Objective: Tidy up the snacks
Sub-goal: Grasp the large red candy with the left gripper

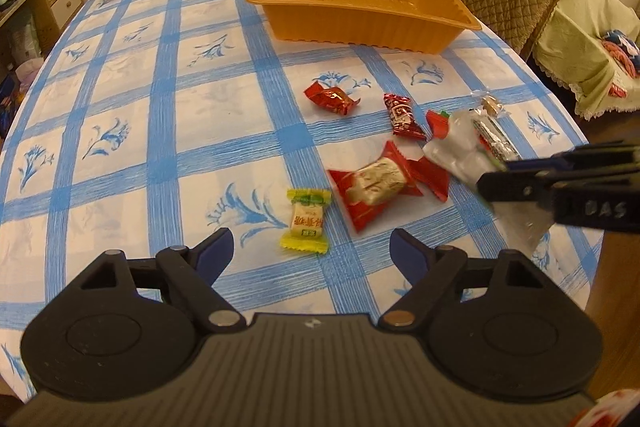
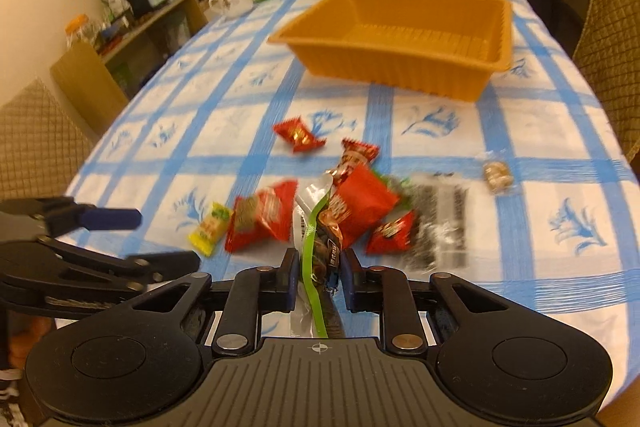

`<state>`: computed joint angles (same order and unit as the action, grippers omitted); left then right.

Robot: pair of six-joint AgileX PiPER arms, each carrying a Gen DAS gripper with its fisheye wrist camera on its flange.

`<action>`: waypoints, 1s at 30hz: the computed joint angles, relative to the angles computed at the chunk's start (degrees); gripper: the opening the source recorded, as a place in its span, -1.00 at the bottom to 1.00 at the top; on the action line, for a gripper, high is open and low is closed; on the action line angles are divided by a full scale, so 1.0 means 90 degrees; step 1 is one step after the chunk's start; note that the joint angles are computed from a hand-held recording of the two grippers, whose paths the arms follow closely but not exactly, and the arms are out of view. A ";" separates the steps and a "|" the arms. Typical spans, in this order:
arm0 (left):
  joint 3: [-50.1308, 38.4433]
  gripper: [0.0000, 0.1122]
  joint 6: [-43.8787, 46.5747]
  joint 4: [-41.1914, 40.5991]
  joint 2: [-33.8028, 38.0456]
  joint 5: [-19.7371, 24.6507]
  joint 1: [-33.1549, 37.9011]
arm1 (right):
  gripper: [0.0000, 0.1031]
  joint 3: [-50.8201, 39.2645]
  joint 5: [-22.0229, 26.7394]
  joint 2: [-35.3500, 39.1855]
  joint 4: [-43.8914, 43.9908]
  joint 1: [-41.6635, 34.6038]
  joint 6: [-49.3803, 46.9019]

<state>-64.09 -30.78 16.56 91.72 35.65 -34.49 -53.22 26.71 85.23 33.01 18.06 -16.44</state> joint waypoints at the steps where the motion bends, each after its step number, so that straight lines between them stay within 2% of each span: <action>1: -0.0061 0.48 0.0035 0.0039 0.0077 -0.0014 -0.0024 | -0.57 0.0011 0.0044 -0.0062 0.0037 -0.0084 -0.0032; 17: -0.1214 0.21 0.1252 0.0800 0.1337 -0.0071 -0.0443 | -0.57 0.0104 0.0786 -0.0570 0.0366 -0.1762 -0.0419; 25: -0.1702 -0.12 0.1705 0.0645 0.1786 0.0137 -0.0419 | -0.57 0.0081 0.1021 -0.0556 0.0637 -0.2426 -0.0886; 30: -0.1865 -0.22 0.1748 0.0698 0.1895 0.0246 -0.0463 | -0.57 -0.0017 0.1211 -0.0436 0.0801 -0.2735 -0.1211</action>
